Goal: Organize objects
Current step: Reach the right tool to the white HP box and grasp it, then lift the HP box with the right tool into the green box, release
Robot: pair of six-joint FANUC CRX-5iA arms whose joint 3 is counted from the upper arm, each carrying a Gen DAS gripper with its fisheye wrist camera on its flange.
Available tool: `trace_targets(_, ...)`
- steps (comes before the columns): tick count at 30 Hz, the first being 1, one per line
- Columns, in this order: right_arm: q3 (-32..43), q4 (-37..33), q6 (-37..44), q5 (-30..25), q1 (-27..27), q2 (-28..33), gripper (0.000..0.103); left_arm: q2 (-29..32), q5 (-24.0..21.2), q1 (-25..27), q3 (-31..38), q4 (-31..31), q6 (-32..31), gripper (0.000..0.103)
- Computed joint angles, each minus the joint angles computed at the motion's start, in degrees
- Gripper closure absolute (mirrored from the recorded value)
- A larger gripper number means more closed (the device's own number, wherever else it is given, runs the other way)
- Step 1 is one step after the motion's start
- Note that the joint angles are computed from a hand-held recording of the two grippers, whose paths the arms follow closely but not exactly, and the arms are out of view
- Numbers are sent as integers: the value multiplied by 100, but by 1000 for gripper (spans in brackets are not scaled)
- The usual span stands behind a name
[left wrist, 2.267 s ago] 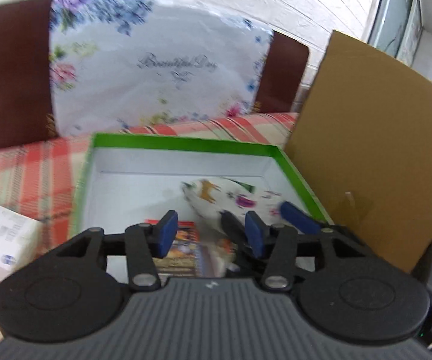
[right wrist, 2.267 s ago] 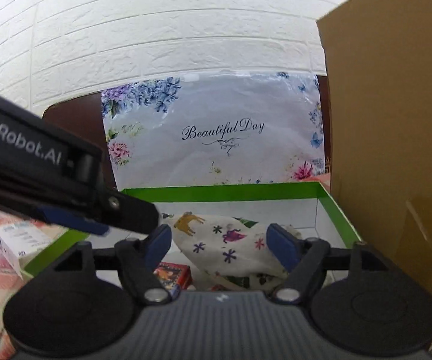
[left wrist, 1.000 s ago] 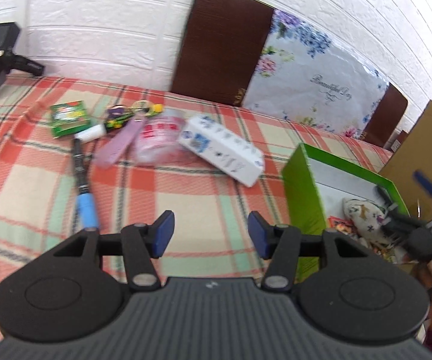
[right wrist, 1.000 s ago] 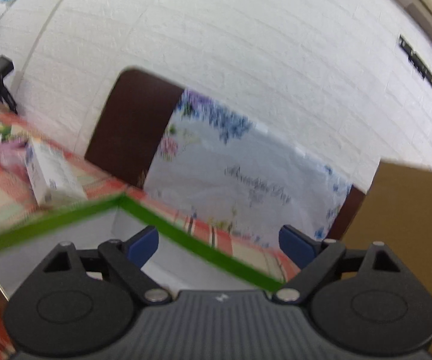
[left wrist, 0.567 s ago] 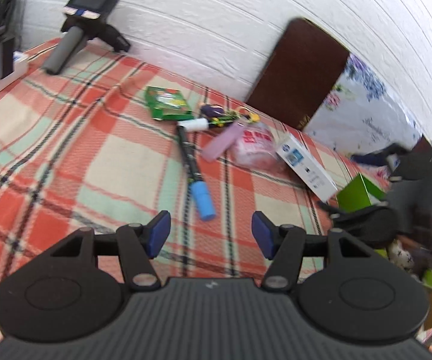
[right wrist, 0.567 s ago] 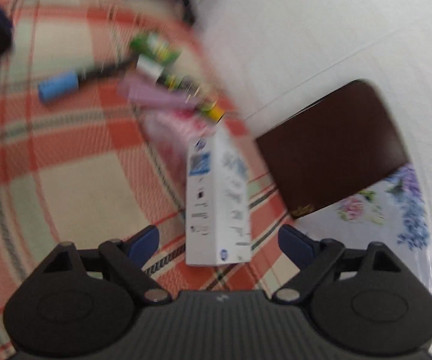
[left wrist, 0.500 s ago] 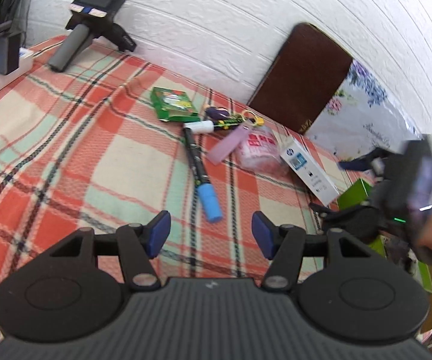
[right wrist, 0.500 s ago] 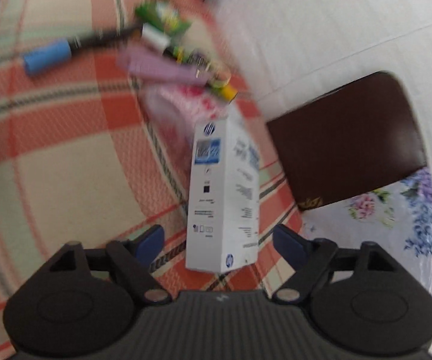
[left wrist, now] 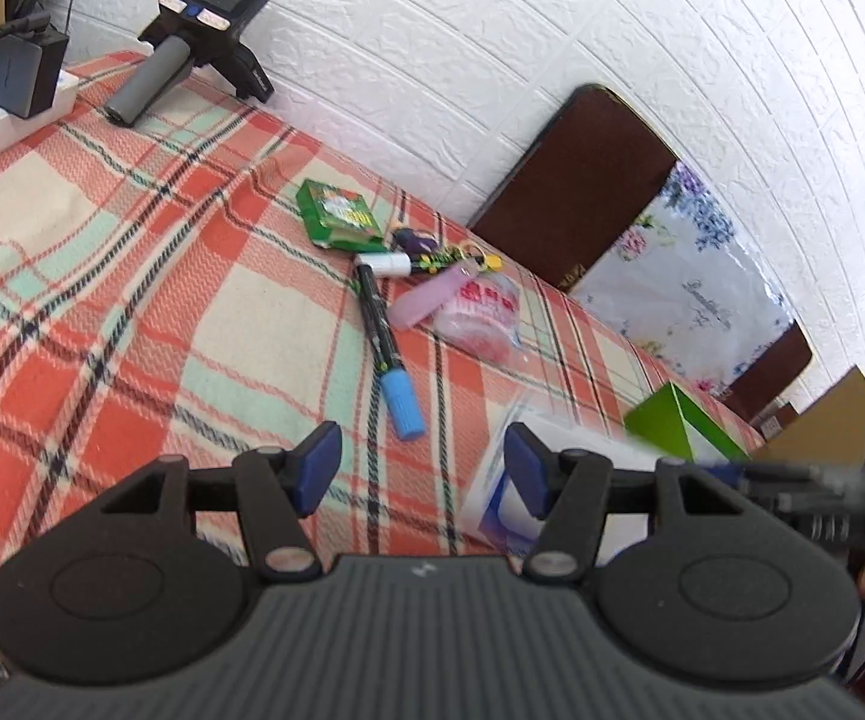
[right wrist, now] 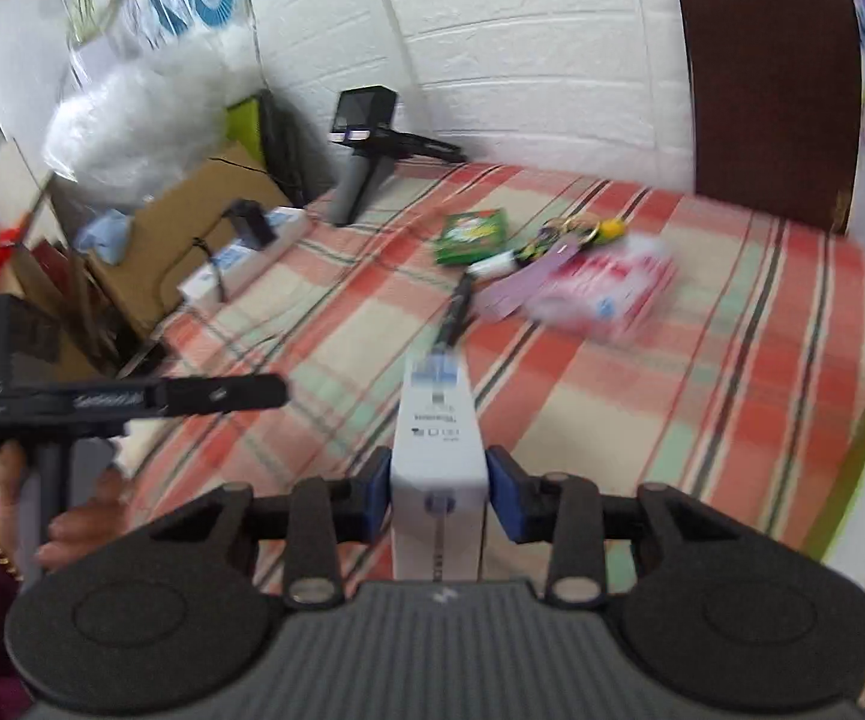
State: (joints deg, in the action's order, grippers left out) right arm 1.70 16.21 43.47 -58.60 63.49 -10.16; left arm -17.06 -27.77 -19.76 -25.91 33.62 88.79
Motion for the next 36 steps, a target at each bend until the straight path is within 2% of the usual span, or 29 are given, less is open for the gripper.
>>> trace_targets(1,-312,448,-336,14,220,-96,64,0,-70,-8,1,0,-17,41)
trace_targets(2,-623,1196,-801,-193,510,-107,60,8,-151,-27,32,-69,34,41)
trace_targets(3,-887,1933,-1238,-522,791,-58,52,6,-231,-55,52,-133,76,41)
trace_targets(4,-1118,2370,-1512,-719,998,-70,47,-3,-291,-85,45,-133,45,41)
trace_targets(6,-1631,3017,-2107,-879,1450,-257,43,-15,-404,-142,29,-96,-72,41)
trace_targets(9,-2160,3562,-2522,-938,1858,-508,25,74,-534,-265,4,230,-425,41)
trace_targets(14,-2238,3702,-2488,-1070,1875,-404,21,443,-706,-559,160,660,-811,41)
trace_targets(16,-2269,3717,-2639,-941,1779,-428,16,516,-739,-668,267,571,-736,41)
trace_targets(18,-2335,3691,-2778,-796,1629,-421,15,530,-752,-717,351,393,-632,41)
trace_targets(21,-2378,3451,-2879,-446,1317,-435,5,497,-797,-714,407,147,-351,41)
trace_targets(23,-2366,3375,-2930,-427,1225,-345,6,485,-874,-698,471,-46,-75,41)
trace_targets(24,-2327,3201,-2851,-376,1183,-307,10,475,-899,-683,484,-112,13,41)
trace_targets(25,-2348,2949,-2922,-177,1117,-338,20,472,-911,-671,497,-162,85,41)
trace_targets(27,-2531,3190,-3410,-147,1203,-382,21,500,-921,-674,537,-189,206,41)
trace_targets(30,-2540,3397,-3490,-311,1414,-290,24,682,-923,-736,663,-118,167,41)
trace_targets(36,-2674,3866,-3708,-325,1618,-102,22,1208,-1055,-928,1198,-676,604,43)
